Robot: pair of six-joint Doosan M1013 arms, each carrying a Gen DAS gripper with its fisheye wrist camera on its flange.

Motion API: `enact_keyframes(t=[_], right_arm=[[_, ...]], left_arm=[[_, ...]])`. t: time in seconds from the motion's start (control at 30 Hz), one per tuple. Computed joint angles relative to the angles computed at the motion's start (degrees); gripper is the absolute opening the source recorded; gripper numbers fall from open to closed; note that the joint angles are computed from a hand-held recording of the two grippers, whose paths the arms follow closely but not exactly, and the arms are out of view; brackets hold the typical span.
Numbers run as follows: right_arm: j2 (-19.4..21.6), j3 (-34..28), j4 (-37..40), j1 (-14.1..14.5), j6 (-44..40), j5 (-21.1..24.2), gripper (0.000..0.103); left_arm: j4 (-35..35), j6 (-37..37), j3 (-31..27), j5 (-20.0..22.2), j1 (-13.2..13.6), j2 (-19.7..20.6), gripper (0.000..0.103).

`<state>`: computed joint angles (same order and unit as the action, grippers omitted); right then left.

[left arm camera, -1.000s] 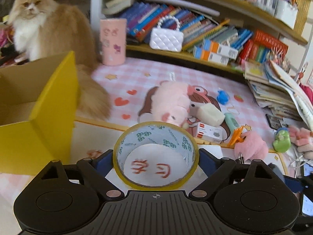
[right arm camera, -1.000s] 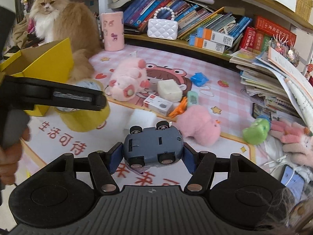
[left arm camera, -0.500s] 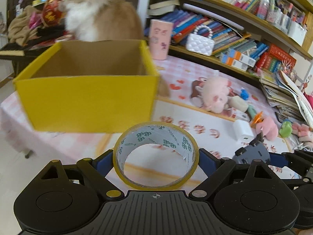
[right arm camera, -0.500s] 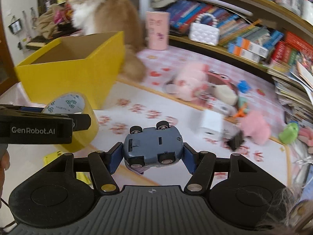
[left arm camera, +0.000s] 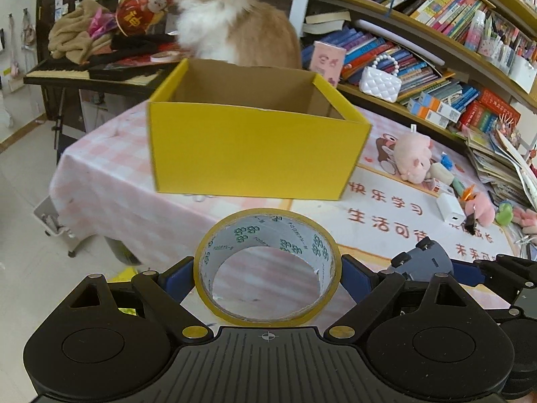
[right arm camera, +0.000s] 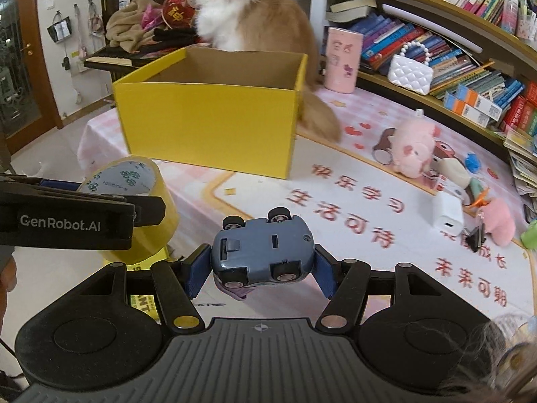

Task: Organize objects
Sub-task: 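Carry the toy car and tape roll into the yellow box and open both grippers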

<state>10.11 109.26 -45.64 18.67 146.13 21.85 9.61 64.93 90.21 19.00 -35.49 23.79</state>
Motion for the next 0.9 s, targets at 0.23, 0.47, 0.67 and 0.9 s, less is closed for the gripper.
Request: enact_keyframes(t=[0.23,0.47,0.67,0.9], right_arm=[[1.86,-1.93,-3.60,3.04,4.70,0.32,0.061],[3.65,-4.93,1.28,3.84,-0.70,0.50,0.061],[4.31,-6.53,-5.15,3.85,6.22,0.46,0.061],[5.97,-10.68,-16.67,1.81,15.45,-0.26,0.061]], left_arm=[[-0.95,2.44,2.74,-2.91,2.28,-1.71,0.091],[-1.01,3.24,3.75,-6.22,3.83,-2.61,0.091],[-9.35,12.58,1.75,-9.72,4.80,-1.71,0.091],[-11.96,15.36,-3.43,-12.58,5.51,0.89,0.091]])
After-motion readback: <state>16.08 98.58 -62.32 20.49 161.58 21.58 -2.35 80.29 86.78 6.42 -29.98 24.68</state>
